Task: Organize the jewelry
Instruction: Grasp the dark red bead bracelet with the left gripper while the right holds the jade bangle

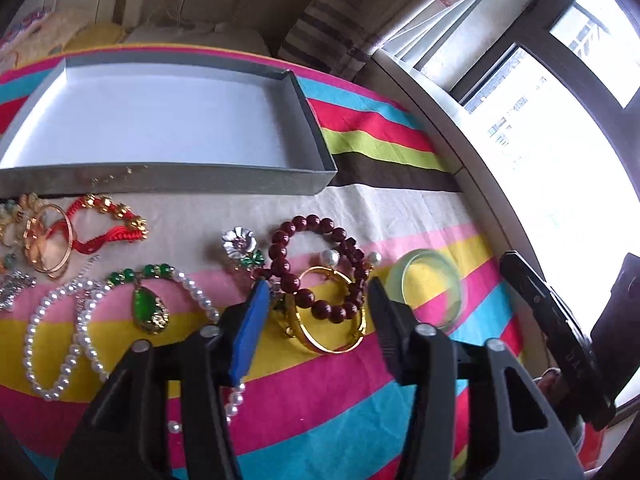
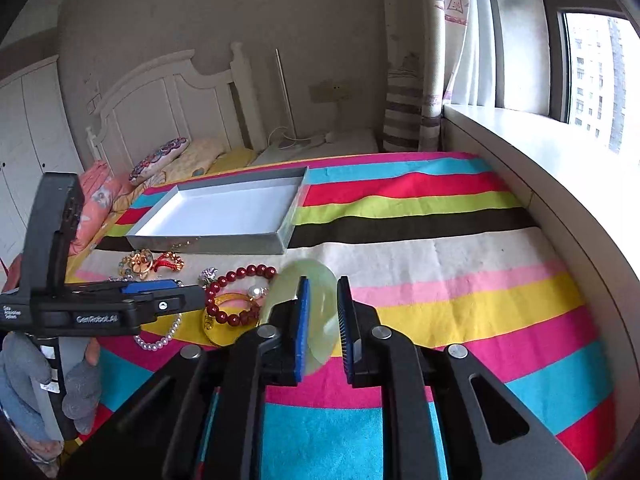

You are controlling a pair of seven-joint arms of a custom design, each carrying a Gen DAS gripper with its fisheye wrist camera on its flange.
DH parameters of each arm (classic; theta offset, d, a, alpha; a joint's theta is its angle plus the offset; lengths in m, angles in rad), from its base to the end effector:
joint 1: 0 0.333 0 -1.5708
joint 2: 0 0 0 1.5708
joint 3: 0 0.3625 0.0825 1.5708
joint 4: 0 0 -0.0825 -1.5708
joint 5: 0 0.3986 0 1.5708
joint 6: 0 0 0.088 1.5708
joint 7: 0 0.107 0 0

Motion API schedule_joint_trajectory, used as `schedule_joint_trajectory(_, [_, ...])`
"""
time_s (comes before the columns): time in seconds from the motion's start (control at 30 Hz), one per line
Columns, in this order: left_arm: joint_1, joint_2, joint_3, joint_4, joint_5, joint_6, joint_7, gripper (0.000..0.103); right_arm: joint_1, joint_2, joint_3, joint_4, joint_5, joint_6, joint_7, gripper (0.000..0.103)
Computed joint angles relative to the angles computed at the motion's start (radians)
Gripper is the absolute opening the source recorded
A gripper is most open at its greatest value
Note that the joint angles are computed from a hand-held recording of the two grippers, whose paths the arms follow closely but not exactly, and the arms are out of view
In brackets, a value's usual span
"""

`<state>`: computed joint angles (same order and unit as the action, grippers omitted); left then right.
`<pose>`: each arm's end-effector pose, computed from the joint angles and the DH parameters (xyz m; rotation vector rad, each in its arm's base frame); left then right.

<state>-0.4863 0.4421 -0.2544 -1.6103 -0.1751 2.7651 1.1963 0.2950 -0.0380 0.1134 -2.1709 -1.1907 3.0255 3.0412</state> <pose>0.5859 -0.4774 0.4975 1.8652 -2.1965 1.1310 0.4891 0.2883 0.5168 -1.6400 1.5259 -0.6137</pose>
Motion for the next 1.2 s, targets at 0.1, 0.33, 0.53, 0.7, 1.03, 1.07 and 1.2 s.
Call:
schedule_joint_trajectory(0.1, [-0.034, 0.041, 0.04, 0.076, 0.048, -0.087, -0.062, 0.041, -0.006, -0.009, 0.0, 0.007, -0.048, 0.009, 0.045, 0.007])
schedule_joint_trajectory(0.33, [-0.056, 0.088, 0.054, 0.154, 0.104, -0.141, -0.097, 0.016, 0.018, 0.011, -0.021, -0.055, 0.431, -0.001, -0.398, 0.014])
schedule_joint_trajectory(0.53, [-0.094, 0.064, 0.093, 0.124, 0.201, -0.086, -0.136, 0.011, 0.003, -0.004, -0.018, -0.117, 0.531, -0.017, -0.471, 0.072])
schedule_joint_trajectory(0.7, [-0.11, 0.045, 0.096, 0.126, 0.263, -0.049, -0.12, 0.011, 0.028, 0.026, -0.013, -0.09, 0.712, -0.127, -0.666, 0.042])
schedule_joint_trajectory(1.03, [-0.122, 0.018, 0.116, 0.176, 0.344, -0.056, -0.121, 0.011, 0.053, 0.042, -0.019, -0.014, 0.302, -0.228, -0.418, 0.014])
schedule_joint_trajectory(1.07, [-0.119, 0.013, 0.117, 0.173, 0.348, -0.053, -0.123, 0.011, 0.054, 0.038, -0.016, -0.01, 0.246, -0.237, -0.366, 0.014])
schedule_joint_trajectory(1.2, [-0.106, -0.009, 0.123, 0.162, 0.365, -0.044, -0.134, 0.011, 0.052, 0.037, -0.01, 0.017, 0.126, -0.249, -0.261, 0.014])
